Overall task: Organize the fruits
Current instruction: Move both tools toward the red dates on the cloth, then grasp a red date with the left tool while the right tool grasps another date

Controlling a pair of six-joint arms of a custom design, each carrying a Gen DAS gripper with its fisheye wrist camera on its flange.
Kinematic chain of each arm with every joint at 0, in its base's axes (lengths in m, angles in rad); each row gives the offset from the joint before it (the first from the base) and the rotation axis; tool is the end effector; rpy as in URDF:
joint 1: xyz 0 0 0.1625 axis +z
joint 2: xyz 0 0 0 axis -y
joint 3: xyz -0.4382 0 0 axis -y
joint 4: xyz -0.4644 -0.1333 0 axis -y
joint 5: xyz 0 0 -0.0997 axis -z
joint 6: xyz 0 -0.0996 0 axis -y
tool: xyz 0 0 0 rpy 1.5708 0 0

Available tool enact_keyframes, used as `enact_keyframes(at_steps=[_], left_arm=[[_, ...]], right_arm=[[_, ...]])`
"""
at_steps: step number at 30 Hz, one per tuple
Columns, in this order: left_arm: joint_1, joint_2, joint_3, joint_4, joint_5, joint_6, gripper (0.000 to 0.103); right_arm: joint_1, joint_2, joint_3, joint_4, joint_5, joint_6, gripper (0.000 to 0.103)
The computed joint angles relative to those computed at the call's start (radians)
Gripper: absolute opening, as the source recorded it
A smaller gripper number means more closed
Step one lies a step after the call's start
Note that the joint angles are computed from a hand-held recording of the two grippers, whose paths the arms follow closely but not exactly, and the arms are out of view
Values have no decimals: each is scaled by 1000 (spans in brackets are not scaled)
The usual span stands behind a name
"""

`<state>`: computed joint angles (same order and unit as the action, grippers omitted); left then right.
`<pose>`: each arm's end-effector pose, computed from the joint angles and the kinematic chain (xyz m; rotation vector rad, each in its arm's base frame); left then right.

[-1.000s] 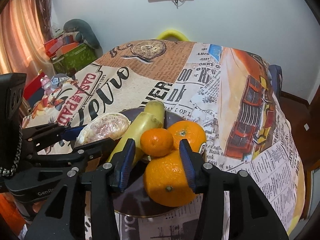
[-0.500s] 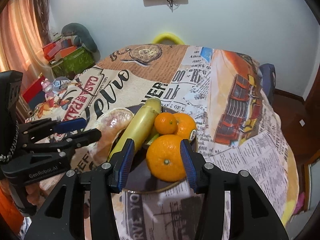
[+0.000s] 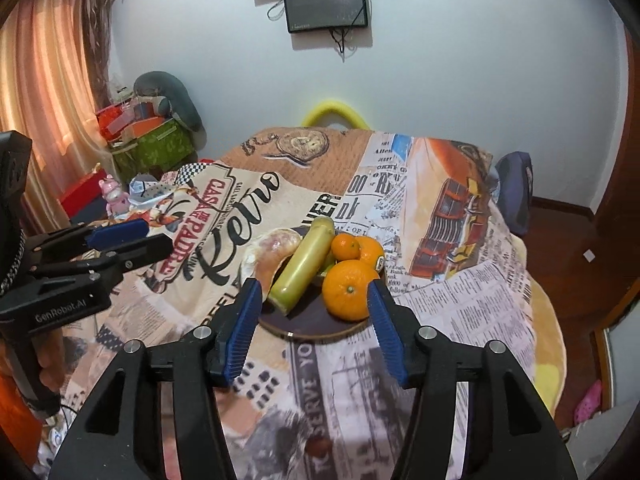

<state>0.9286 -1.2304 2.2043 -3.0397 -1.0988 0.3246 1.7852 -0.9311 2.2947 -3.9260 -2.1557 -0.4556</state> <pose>-0.1788 -0.5371 0.1608 1.0911 2.4256 -0.7633 0.1789 -0.4535 0.0976 0.3899 -2.2239 1.1158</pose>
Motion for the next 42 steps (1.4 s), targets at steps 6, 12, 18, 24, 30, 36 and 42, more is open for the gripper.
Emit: enact_keyframes(at_steps=[6, 12, 18, 24, 30, 36, 42], left_arm=[[-33, -93, 88, -3, 25, -6, 58], [-35, -139, 140, 27, 43, -25, 62], [-9, -146, 163, 64, 32, -30, 62], [16, -112, 165, 81, 34, -43, 62], [50, -78, 162, 101, 6, -37, 62], [76, -40, 139, 120, -6, -36, 62], [89, 4, 106, 132, 0, -34, 62]], right_arm=[[19, 9, 47, -38, -23, 40, 52], [9, 41, 87, -58, -52, 81, 52], [-40, 76, 112, -31, -49, 127, 52], [-84, 112, 106, -3, -46, 147, 52], [-133, 126, 98, 29, -12, 172, 52], [-167, 131, 94, 30, 28, 172, 49], [-182, 128, 96, 45, 47, 172, 26]])
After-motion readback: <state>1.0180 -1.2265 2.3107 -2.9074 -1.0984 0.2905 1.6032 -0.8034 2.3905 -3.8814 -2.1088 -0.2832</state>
